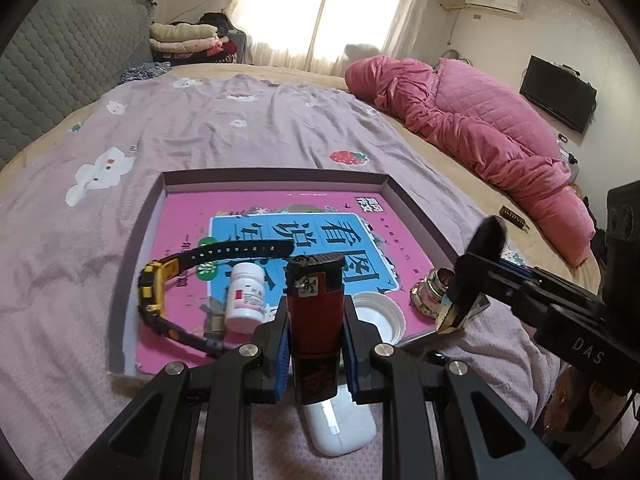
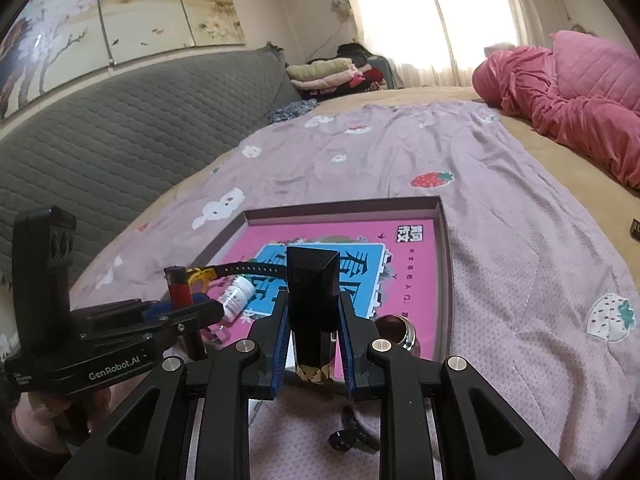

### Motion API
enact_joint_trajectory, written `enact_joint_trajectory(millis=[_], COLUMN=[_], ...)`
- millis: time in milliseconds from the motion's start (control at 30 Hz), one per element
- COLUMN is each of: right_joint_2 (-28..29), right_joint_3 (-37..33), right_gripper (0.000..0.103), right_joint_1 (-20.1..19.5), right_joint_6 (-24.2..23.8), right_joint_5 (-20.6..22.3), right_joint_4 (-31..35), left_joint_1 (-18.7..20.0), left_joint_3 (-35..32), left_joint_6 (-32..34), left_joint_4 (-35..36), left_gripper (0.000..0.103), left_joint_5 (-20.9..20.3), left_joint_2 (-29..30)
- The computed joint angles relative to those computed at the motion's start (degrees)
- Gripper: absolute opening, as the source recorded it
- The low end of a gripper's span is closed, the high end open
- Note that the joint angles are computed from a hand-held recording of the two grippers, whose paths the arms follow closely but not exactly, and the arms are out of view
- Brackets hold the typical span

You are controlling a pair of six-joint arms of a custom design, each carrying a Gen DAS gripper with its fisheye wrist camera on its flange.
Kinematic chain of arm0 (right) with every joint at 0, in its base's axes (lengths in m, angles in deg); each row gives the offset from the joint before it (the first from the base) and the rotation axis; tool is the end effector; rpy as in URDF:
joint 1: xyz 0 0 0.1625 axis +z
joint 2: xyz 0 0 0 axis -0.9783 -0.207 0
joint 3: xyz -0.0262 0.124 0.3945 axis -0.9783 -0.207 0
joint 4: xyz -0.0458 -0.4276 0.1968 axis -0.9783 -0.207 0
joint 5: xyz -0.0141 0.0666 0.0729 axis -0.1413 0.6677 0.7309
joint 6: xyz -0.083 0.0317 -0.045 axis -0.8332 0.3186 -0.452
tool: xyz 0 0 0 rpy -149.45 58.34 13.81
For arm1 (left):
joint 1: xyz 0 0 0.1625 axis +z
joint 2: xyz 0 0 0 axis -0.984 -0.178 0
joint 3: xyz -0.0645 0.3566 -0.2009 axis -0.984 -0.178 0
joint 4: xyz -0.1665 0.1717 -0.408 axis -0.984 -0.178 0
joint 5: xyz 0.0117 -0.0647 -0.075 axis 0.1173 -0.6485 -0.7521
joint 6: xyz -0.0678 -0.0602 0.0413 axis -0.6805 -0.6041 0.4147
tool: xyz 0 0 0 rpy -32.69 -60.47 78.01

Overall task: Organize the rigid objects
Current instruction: 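Lower the red lighter into the box with left while right lowers the black-gold tube beside it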

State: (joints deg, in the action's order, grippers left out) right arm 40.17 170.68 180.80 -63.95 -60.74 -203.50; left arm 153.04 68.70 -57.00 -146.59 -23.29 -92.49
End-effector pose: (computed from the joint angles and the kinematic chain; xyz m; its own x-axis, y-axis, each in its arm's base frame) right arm 0.2728 -0.6973 -0.0078 -0.8057 -0.4085 0.4290 -0.5883 0.6361 -0.4992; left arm -0.0189 -0.6879 0.2346 -0.8368 0.1760 -0.5185 0.4678 0.7220 -0.5098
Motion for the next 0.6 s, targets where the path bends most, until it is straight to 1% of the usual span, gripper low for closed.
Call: enact_joint_trajectory(millis=[167,433,600], right_joint_2=[1.7,3.4,5.2], right_joint_3=[-1.9,-4.2,-6.5], right_gripper=[0.023,0.023,0.023], right_joint_1=[0.2,0.0,0.2], right_joint_6=[-1.0,-1.5,-2.6], right_joint_5=[-2.7,-3.6,-5.2], right_joint_4=[1.3,3.4,5.2], left_joint_1=[0.4,1.0,1.3], left_joint_3=[-1.5,-3.8,-5.2], left_joint_6=[0.1,-0.5,-1.2], left_joint_4=[1.5,3.5,4.6], left_gripper=[0.022,0.022,0.022], left_joint_5=[-0.6,-0.9,-0.6], left_joint_2=[1.3,3.2,4.2])
